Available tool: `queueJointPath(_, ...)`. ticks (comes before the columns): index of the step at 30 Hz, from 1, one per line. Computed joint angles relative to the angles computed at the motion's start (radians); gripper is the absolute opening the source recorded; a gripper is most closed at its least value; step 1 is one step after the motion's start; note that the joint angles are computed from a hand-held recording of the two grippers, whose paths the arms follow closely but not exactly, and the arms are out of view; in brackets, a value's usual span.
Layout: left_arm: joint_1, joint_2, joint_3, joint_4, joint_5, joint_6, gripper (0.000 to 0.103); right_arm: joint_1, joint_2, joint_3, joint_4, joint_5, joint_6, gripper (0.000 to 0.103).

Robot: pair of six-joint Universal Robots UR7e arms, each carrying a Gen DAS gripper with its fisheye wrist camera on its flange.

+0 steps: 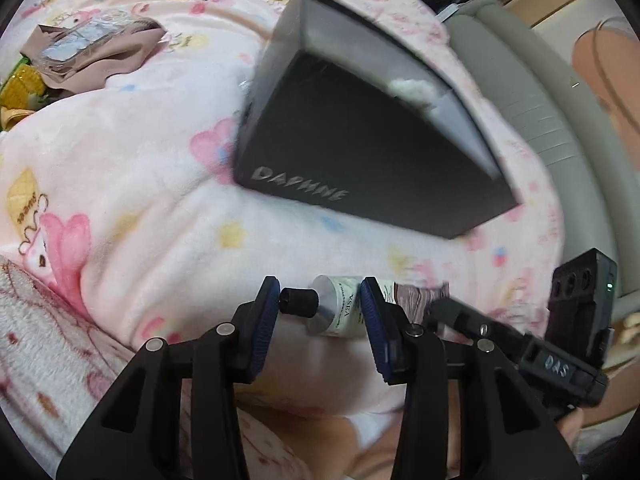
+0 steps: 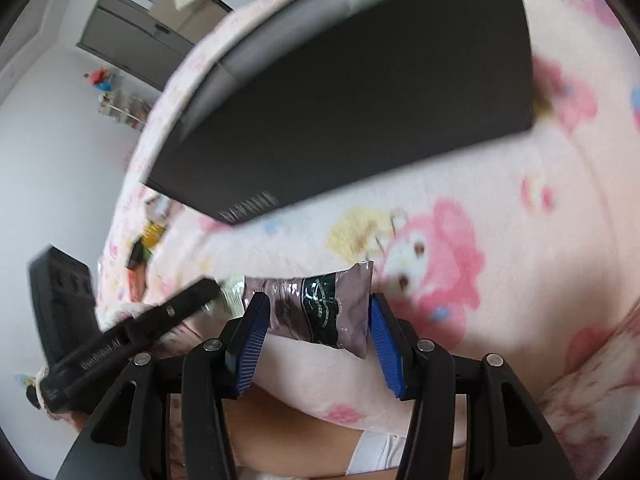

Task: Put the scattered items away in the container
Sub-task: 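Lift the tube over the box rim and lower it inside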

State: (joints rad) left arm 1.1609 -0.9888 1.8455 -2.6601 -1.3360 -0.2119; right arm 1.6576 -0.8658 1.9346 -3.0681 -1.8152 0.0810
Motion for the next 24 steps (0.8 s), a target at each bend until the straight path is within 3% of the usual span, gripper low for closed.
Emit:
queueJointPath(5,-0.049,-0.029,-0.024,-0.066,-0.005,0.023,0.041,0.072,-0.046,-0.044,-0.012,-0.031,-0.061,0.048)
queueJointPath(8,-0.064,-0.021,-0.103,-0.06,-0.002,0.079,0.041,0.111,-0.023,-0.125,-0.017,-0.077,-0.131,0.047)
queueJointPath(11,-0.065,0.064,-0.253,-0.01,0.016,0.111,0.041,0.117,0.01,-0.24,0.042,-0.089,-0.156,0.047)
queueJointPath(13,-0.054,0.135,-0.366,0.053,0.019,0.111,0.041,0.117,0.064,-0.349,0.103,-0.129,-0.177,0.047)
queueJointPath(18,-0.008,0.358,-0.736,0.371,0.029,0.065,0.041,0.07,0.185,-0.611,0.348,-0.17,-0.134,0.048)
queueJointPath(24,0.021,0.527,-1.02,0.613,0.047,0.019,0.041,0.025,0.306,-0.89,0.632,-0.172,-0.085,0.049)
